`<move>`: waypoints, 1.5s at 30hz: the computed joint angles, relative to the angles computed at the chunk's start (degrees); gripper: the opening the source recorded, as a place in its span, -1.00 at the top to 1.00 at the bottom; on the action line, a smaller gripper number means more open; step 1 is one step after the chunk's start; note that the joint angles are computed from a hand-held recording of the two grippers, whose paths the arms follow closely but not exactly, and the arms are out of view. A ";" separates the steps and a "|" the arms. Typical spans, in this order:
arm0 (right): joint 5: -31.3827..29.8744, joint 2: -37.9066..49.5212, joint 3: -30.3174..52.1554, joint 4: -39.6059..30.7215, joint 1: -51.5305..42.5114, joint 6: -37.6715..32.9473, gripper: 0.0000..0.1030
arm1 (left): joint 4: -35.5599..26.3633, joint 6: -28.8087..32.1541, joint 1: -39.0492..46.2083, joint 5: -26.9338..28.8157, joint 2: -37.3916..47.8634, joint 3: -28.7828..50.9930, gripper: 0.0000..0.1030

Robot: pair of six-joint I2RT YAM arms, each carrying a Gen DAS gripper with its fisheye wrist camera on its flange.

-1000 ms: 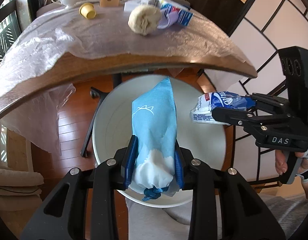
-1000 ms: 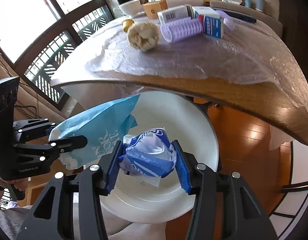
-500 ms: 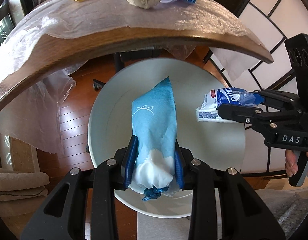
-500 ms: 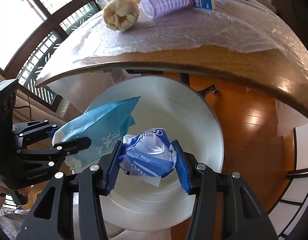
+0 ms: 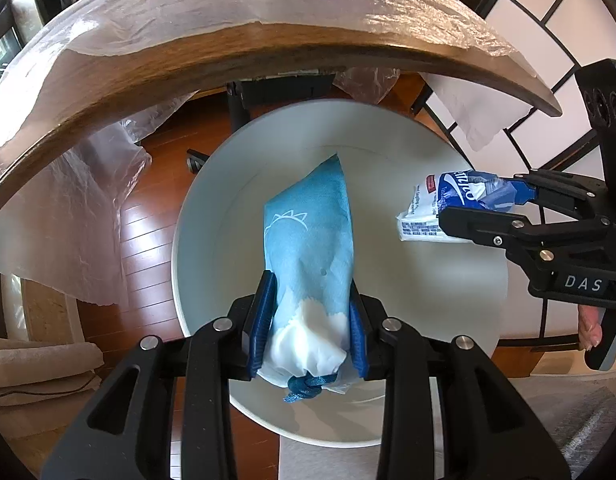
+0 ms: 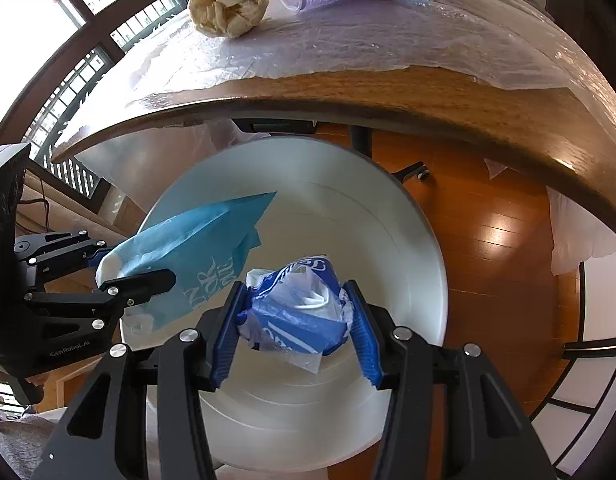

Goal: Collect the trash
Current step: 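Open both grippers to drop the bag and tissue pack into the bin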

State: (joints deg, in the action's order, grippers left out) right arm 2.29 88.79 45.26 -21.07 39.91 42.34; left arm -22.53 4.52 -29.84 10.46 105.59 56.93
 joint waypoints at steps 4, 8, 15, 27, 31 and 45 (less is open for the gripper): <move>-0.12 0.90 0.20 0.40 -0.20 0.12 0.05 | -0.73 -0.05 -0.48 -0.51 0.87 1.11 0.32; -0.34 1.60 0.13 0.81 -0.41 0.41 0.05 | -1.40 -0.19 -1.14 -1.08 1.63 2.12 0.32; -1.05 2.14 -0.25 0.98 -1.31 0.00 0.04 | -1.03 0.10 -1.72 -1.82 2.87 2.49 0.32; -1.58 3.23 0.51 0.64 -1.80 -0.20 0.04 | -1.83 1.74 -2.09 -2.86 5.65 4.79 0.32; -1.71 3.37 0.51 0.57 -1.95 -0.13 0.04 | -2.30 1.97 -2.33 -2.91 6.32 5.56 0.32; 0.44 4.48 1.42 -0.41 -0.63 1.15 -0.27 | -1.03 3.43 -2.74 -3.78 7.09 5.71 0.09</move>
